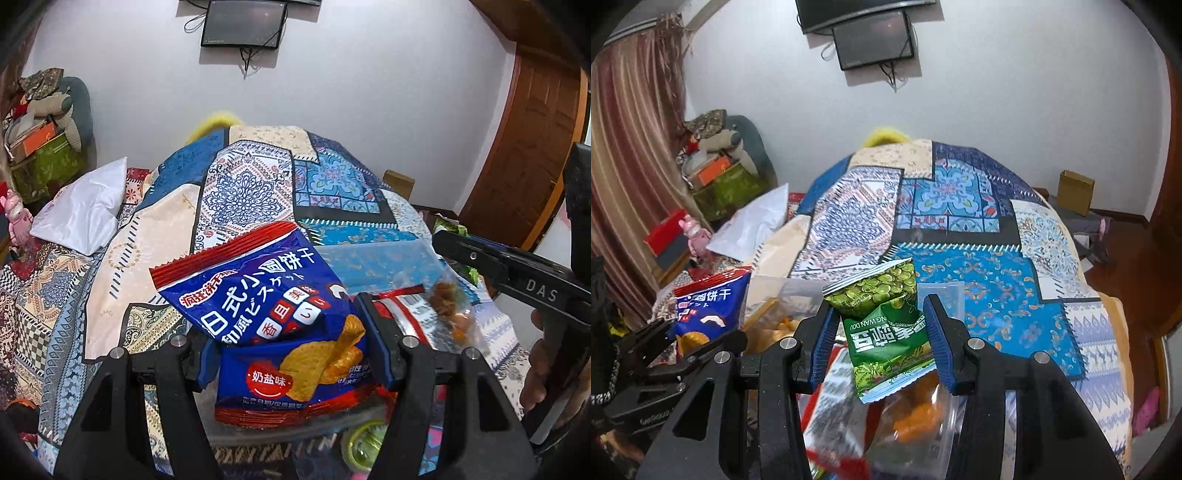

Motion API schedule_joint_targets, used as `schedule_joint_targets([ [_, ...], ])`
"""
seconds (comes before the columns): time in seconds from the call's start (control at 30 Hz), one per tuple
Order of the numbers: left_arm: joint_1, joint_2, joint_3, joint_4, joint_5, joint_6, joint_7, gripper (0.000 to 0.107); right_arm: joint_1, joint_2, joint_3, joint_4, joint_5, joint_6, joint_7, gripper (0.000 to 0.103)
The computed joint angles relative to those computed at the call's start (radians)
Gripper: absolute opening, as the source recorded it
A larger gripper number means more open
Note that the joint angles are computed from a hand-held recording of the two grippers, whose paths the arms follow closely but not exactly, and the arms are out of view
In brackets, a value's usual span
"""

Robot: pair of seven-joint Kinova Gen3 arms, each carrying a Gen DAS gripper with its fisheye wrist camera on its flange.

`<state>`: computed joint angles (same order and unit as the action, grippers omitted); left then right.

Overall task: Organize snacks
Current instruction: 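Carry both bags over the clear box and release them inside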

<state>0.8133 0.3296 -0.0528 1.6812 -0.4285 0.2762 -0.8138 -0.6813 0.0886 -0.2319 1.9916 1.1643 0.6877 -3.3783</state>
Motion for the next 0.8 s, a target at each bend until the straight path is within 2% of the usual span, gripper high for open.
schedule_joint_targets([
  [0.07,0.0,0.013,-0.003,-0.007,0.003,-0.003,0.006,0.065,0.014,0.016,0.01,-0.01,-0.016,-0.023,0.022,0.044],
  [0.17,0.078,0.026,-0.086,-0.011,-0.045,-0.005,0.079,0.065,0.007,0.039,0.02,-0.021,-0.002,-0.013,0.024,0.045],
  [0.23,0.073,0.027,-0.078,-0.011,-0.055,-0.004,0.081,0.069,-0.007,0.059,0.021,-0.044,-0.028,0.029,0.055,0.049],
  [0.33,0.055,0.007,-0.057,0.009,-0.051,-0.019,0.074,0.072,-0.006,0.051,0.03,-0.038,-0.063,-0.002,0.095,0.058],
  [0.5,0.047,-0.04,-0.036,0.045,-0.055,-0.007,0.081,0.075,-0.03,0.003,0.011,0.002,-0.064,0.005,0.074,0.06],
  [0.63,0.095,-0.095,-0.067,0.102,-0.148,0.002,0.171,0.081,-0.032,-0.042,-0.025,0.041,-0.074,-0.008,0.058,0.061],
  [0.8,0.02,-0.157,0.049,0.163,-0.137,0.045,0.15,0.083,-0.065,-0.086,-0.092,0.083,-0.101,0.026,0.053,0.067],
])
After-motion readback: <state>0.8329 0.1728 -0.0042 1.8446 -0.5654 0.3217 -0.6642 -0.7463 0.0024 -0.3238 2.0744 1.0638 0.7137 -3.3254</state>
